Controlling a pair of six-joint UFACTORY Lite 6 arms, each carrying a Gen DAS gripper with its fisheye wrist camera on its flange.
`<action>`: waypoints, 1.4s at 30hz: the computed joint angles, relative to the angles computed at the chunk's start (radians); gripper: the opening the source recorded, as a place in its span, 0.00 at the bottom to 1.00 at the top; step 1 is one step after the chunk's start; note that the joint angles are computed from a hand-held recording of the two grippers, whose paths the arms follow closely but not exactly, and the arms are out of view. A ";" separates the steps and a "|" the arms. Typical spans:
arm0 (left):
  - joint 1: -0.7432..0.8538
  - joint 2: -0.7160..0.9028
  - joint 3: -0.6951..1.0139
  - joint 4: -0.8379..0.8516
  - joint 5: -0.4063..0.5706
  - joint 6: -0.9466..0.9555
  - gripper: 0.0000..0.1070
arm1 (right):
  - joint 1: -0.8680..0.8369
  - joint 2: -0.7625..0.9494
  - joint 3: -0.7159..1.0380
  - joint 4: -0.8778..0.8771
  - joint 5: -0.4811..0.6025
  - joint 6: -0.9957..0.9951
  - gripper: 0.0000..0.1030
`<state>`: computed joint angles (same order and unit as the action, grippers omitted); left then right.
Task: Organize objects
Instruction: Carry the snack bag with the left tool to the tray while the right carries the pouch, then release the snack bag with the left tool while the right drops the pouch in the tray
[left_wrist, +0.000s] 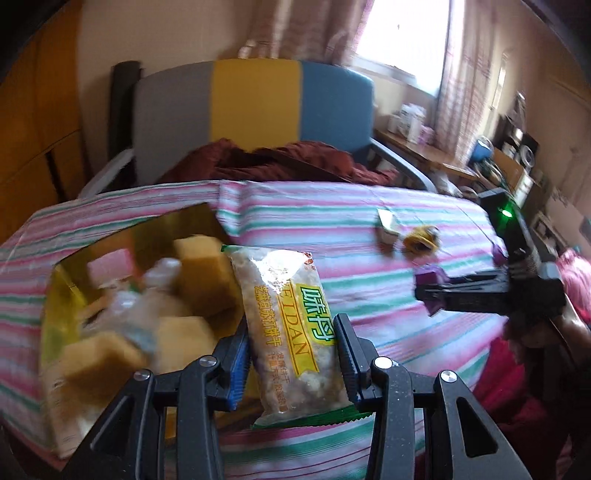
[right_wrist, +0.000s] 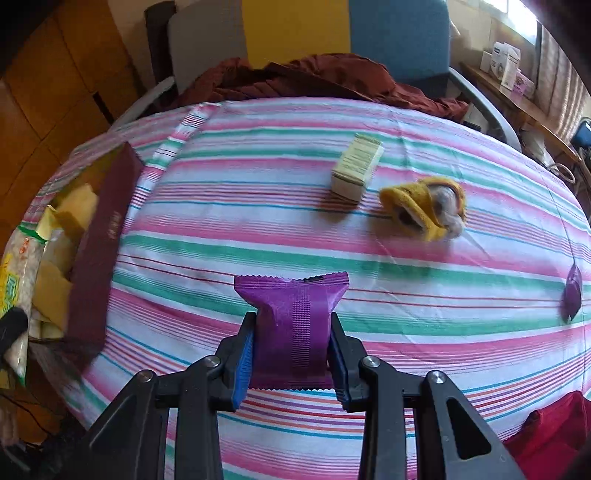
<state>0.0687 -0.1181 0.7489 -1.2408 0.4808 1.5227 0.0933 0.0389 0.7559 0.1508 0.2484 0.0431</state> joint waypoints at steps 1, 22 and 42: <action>0.050 0.004 0.011 0.008 0.029 0.000 0.40 | 0.019 -0.009 0.006 -0.021 0.005 0.030 0.34; 0.544 0.378 0.425 0.092 0.230 -0.035 0.40 | 0.507 0.254 0.435 -0.021 0.009 0.230 0.34; 0.362 0.683 0.796 0.233 0.093 -0.116 0.40 | 0.546 0.487 0.729 -0.043 0.076 0.280 0.35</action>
<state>0.4311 0.5653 1.5451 -1.0075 0.5740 1.4069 0.6394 0.5256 1.4853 0.1075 0.3249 0.3235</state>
